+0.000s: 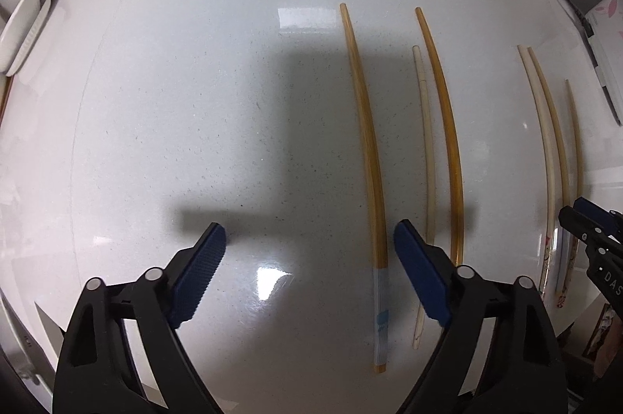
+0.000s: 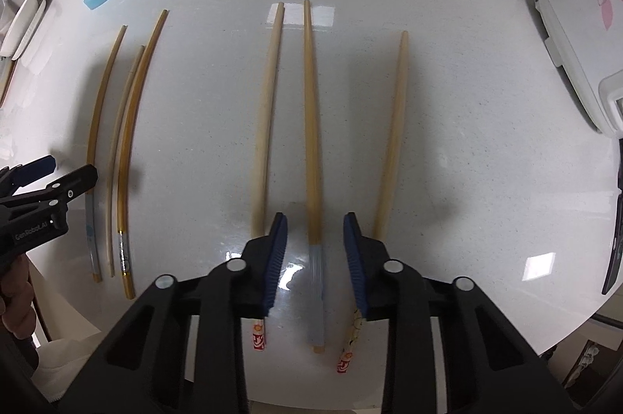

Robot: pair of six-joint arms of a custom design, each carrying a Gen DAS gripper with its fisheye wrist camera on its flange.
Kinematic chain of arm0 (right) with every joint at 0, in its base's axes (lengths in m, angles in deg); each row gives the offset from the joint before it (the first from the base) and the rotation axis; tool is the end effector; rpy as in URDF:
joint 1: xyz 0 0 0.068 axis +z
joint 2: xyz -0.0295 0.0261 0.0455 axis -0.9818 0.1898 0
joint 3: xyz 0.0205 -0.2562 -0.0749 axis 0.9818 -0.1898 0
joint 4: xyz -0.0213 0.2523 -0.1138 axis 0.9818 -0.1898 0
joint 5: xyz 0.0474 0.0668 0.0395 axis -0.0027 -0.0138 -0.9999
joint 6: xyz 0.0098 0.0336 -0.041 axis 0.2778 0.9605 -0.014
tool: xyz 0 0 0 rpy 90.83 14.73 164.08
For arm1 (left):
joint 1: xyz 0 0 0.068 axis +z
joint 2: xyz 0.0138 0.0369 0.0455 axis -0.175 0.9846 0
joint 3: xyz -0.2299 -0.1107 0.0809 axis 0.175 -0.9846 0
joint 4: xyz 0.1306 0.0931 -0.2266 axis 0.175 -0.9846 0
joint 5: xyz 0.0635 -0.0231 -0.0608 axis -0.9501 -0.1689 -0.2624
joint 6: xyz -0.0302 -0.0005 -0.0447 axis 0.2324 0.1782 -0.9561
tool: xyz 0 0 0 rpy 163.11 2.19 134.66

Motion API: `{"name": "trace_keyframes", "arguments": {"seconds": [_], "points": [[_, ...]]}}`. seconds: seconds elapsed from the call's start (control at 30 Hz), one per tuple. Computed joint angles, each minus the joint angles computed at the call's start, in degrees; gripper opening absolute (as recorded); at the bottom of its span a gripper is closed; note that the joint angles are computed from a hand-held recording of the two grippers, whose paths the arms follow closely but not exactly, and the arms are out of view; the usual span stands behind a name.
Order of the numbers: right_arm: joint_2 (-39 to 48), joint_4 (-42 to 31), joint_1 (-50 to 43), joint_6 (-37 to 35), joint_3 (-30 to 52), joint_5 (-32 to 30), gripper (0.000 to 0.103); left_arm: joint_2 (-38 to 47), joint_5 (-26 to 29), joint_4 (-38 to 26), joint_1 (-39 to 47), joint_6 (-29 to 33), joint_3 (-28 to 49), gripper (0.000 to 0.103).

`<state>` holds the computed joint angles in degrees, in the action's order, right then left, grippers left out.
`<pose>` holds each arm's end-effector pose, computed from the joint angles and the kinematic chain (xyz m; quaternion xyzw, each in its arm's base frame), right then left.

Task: Organize utensils
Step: 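Grasp a red-printed chopstick with the right tool while the left tool grasps a blue-banded one, then lift both held chopsticks upright and carry them over the blue holder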

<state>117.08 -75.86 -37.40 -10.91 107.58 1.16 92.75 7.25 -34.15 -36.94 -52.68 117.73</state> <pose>0.2229 0.1932 0.1065 0.1988 0.9779 -0.0066 0.0643 0.3135 -0.1583 0.1018 0.2609 0.9639 -0.0065 0.0525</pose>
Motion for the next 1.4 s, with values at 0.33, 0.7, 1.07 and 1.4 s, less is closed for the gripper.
{"name": "trace_keyframes", "arguments": {"seconds": [0.33,0.7,1.07,1.4], "points": [[2.9,-1.5,-3.3,-2.3,3.8,-1.5,0.007,-0.5,0.0,-3.0,-1.1,-1.7,1.5,0.043],[2.7,-3.1,-4.1,-2.7,5.3,-1.5,0.007,-5.0,1.4,-0.4,-1.1,-1.5,-3.6,0.007],[-2.6,-6.3,-2.1,0.9,5.4,2.5,0.007,-11.5,5.2,0.1,1.6,0.9,-7.0,0.007],[-4.5,-4.3,1.7,4.3,5.3,7.6,0.007,-20.6,9.3,-0.9,4.3,2.4,-8.2,0.007]]}}
